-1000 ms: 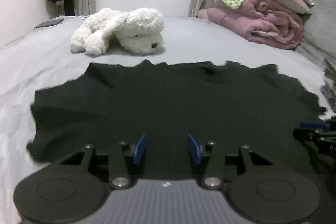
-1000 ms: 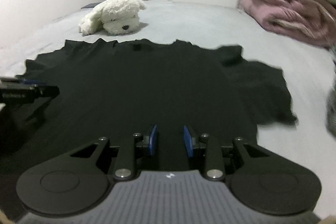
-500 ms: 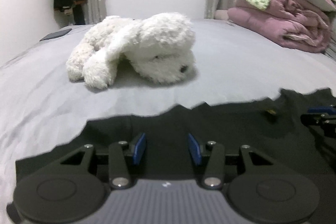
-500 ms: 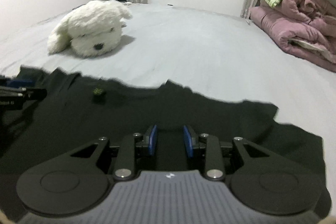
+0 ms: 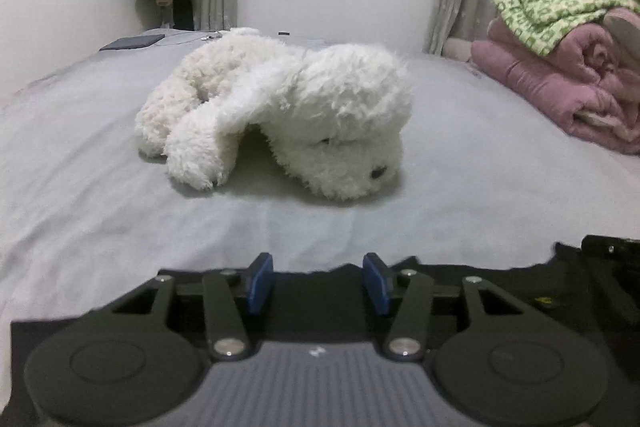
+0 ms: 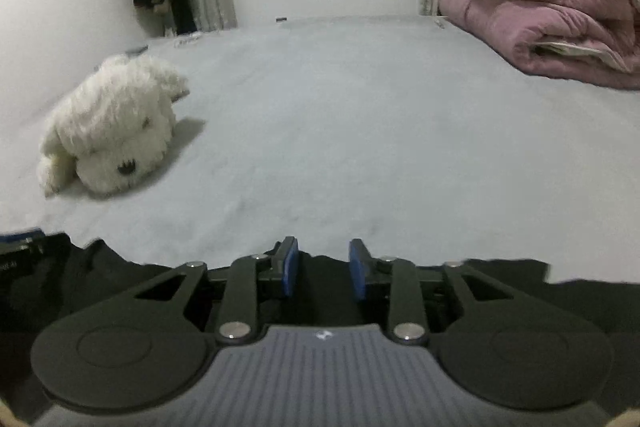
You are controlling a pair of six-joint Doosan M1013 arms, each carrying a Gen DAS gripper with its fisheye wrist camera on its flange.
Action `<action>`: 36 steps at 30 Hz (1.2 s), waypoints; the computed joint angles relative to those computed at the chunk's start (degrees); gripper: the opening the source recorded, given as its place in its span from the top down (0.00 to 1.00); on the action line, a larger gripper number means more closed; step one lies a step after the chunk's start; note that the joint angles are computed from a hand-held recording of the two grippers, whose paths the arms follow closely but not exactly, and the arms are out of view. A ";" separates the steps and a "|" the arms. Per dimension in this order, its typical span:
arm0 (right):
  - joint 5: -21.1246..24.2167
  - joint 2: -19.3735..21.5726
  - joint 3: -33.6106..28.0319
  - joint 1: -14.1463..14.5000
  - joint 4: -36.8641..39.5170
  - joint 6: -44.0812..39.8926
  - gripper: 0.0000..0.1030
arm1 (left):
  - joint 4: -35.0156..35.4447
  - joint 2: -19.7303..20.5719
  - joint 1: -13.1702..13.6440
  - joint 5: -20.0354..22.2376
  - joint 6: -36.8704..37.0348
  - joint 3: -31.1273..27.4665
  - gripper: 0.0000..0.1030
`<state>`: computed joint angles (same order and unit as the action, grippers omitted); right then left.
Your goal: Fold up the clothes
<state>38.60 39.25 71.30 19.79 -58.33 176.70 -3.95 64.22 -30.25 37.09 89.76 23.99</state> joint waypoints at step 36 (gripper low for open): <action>4.84 -12.02 14.45 2.76 -0.33 7.82 0.95 | -34.05 -14.35 -0.61 -15.42 25.29 30.87 0.30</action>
